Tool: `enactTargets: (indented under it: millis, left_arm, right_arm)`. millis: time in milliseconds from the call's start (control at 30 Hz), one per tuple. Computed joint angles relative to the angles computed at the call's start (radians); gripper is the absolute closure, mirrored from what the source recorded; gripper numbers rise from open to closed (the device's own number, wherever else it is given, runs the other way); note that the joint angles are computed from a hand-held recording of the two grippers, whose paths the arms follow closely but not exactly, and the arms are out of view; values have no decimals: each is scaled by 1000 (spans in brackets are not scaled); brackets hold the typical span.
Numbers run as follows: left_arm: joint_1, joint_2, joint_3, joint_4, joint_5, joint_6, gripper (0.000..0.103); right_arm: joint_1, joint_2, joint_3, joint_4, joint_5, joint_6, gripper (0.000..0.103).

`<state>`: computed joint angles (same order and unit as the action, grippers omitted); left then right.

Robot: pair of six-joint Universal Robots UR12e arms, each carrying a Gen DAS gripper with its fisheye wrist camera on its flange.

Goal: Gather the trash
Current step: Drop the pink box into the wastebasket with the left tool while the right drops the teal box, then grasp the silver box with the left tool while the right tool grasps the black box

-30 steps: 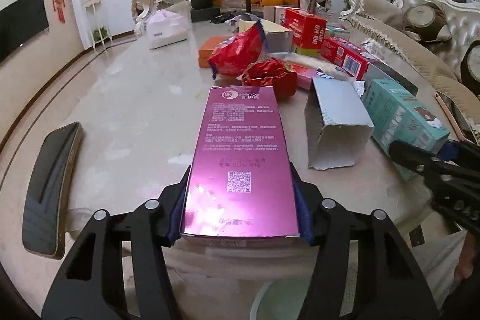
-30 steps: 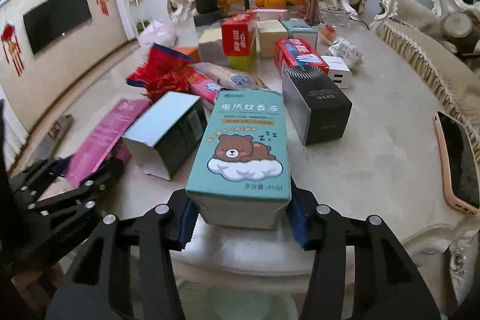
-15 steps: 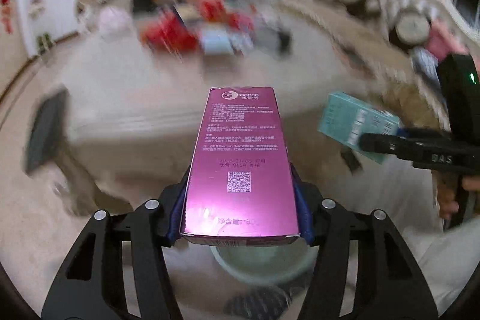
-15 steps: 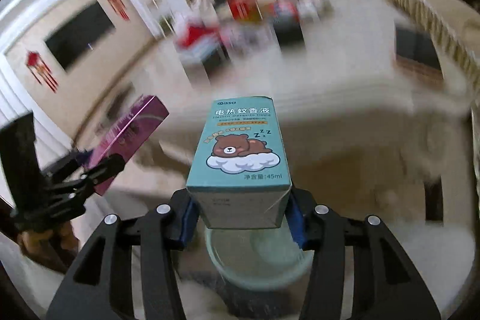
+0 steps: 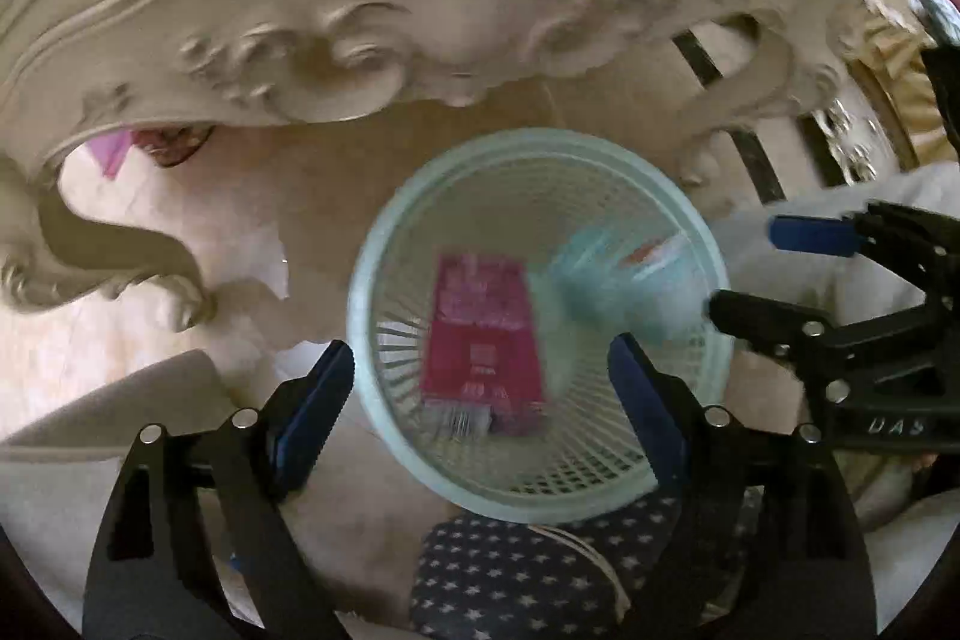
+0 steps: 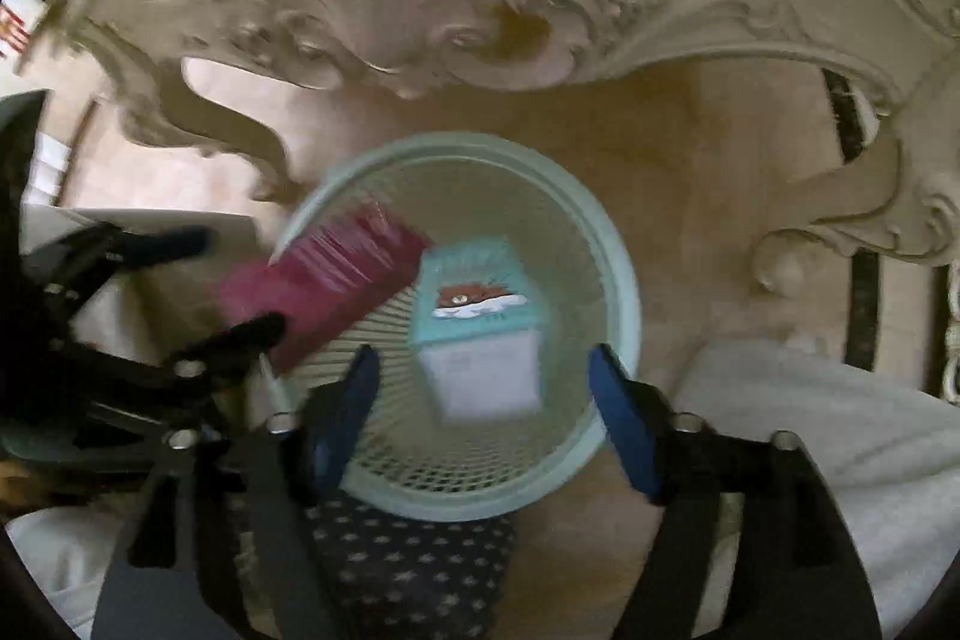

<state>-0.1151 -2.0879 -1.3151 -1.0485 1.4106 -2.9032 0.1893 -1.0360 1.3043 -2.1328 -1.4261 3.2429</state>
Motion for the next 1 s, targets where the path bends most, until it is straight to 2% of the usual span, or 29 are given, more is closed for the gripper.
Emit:
enactTargets:
  millis: [67,200,267,333,400,467,533,600,700,800,1000]
  left_arm:
    - [11,18,-31,59,-11,-46,12]
    - [27,52,-62,218,-25,-90,12]
    - [34,72,-55,264,-68,-90,12]
    - [48,88,-51,337,-133,-88,12]
    - [47,89,-33,409,-132,-93,12]
    - [37,74,1,467,-94,-96,12]
    - [24,45,53,492,-43,-104,12]
    - [11,2,118,506,-1,-130,12]
    - [3,-61,213,480,-10,-179,12]
    - [-4,-108,279,457,-6,-189,12]
    - [-13,-158,351,433,45,-198,12]
  right_arm:
    - [-6,-13,9,-27,7,22,34]
    - [-22,-54,37,-126,21,40,34]
    - [-33,-75,50,-206,30,40,34]
    - [-36,-95,57,-325,17,40,34]
    - [-41,-96,45,-434,4,22,34]
    - [-41,-71,5,-513,-37,-2,34]
    - [-37,-30,-54,-536,-97,-18,34]
    - [-36,14,-121,-533,-119,-21,34]
    - [-40,82,-215,-520,-104,-26,34]
    - [-44,140,-306,-472,-95,-45,34]
    - [-52,187,-405,-374,-82,-101,34]
